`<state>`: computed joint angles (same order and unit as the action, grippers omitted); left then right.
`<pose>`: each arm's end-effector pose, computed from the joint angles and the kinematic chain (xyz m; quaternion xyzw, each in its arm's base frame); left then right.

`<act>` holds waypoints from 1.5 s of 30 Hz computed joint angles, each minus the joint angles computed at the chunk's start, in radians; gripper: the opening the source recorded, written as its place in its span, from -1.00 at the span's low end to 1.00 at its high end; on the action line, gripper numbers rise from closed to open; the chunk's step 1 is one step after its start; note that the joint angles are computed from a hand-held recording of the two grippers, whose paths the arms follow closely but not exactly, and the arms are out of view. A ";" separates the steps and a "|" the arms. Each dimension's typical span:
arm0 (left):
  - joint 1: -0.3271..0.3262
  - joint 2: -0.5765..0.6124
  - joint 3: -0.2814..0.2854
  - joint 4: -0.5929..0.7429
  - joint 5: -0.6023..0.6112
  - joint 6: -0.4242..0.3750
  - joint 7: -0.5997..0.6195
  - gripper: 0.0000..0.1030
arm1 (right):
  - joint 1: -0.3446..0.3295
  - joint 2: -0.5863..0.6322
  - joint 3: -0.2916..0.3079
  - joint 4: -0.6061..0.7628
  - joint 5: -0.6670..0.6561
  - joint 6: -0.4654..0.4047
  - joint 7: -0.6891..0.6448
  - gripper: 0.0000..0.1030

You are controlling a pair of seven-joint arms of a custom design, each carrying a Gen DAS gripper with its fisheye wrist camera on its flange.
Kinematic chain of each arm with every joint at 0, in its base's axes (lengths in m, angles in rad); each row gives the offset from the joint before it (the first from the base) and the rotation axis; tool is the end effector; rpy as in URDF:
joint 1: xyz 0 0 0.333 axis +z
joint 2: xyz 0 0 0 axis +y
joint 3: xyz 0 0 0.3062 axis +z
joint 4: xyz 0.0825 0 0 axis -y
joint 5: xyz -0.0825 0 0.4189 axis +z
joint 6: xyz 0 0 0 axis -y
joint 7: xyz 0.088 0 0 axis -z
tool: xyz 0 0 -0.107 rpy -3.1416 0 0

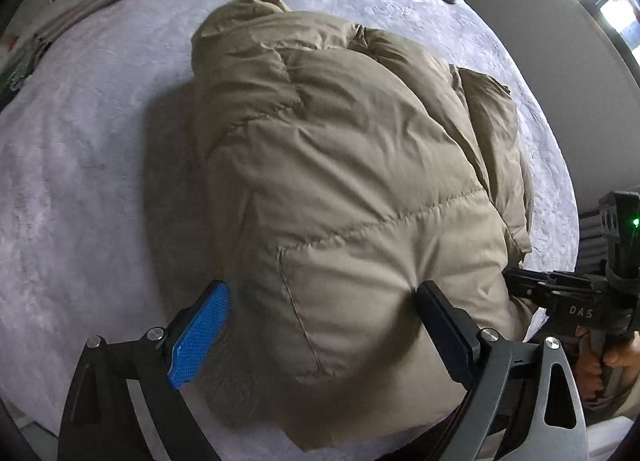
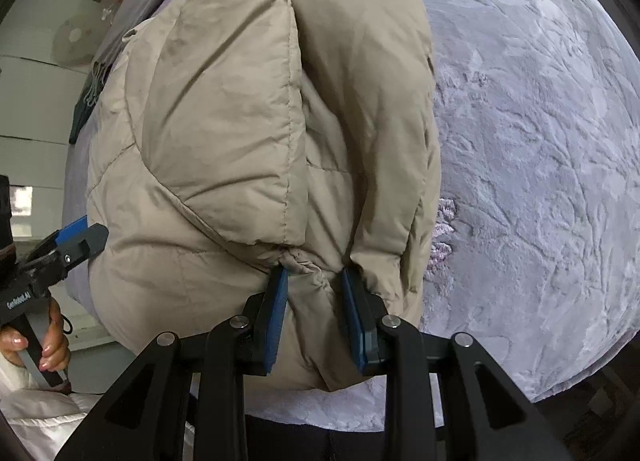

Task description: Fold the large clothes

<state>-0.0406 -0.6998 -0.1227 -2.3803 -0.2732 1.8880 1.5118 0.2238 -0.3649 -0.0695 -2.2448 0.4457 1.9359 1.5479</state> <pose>0.3918 -0.0922 0.5689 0.6915 -0.7090 0.1384 0.0079 0.4778 0.1022 0.5044 -0.7000 0.6787 0.1491 0.1646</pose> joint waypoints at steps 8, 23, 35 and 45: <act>0.015 -0.048 0.002 -0.009 0.041 -0.017 0.006 0.84 | -0.001 -0.007 0.015 0.038 -0.037 -0.008 0.049 -0.35; 0.048 -0.124 0.043 -0.066 0.025 -0.026 0.090 1.00 | 0.046 -0.086 0.080 -0.022 -0.148 0.062 0.339 -0.28; 0.091 -0.174 0.078 -0.104 0.012 -0.046 0.170 1.00 | 0.106 -0.221 0.100 -0.090 -0.228 0.092 0.530 -0.02; 0.124 -0.091 0.051 -0.057 -0.002 0.010 0.095 1.00 | 0.122 -0.170 0.026 -0.016 -0.204 0.133 0.429 0.40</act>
<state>0.0831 -0.7908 -0.0715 -2.4371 -0.2752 1.8985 1.6069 0.3462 -0.5344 -0.0437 -2.2611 0.2416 2.0692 1.9773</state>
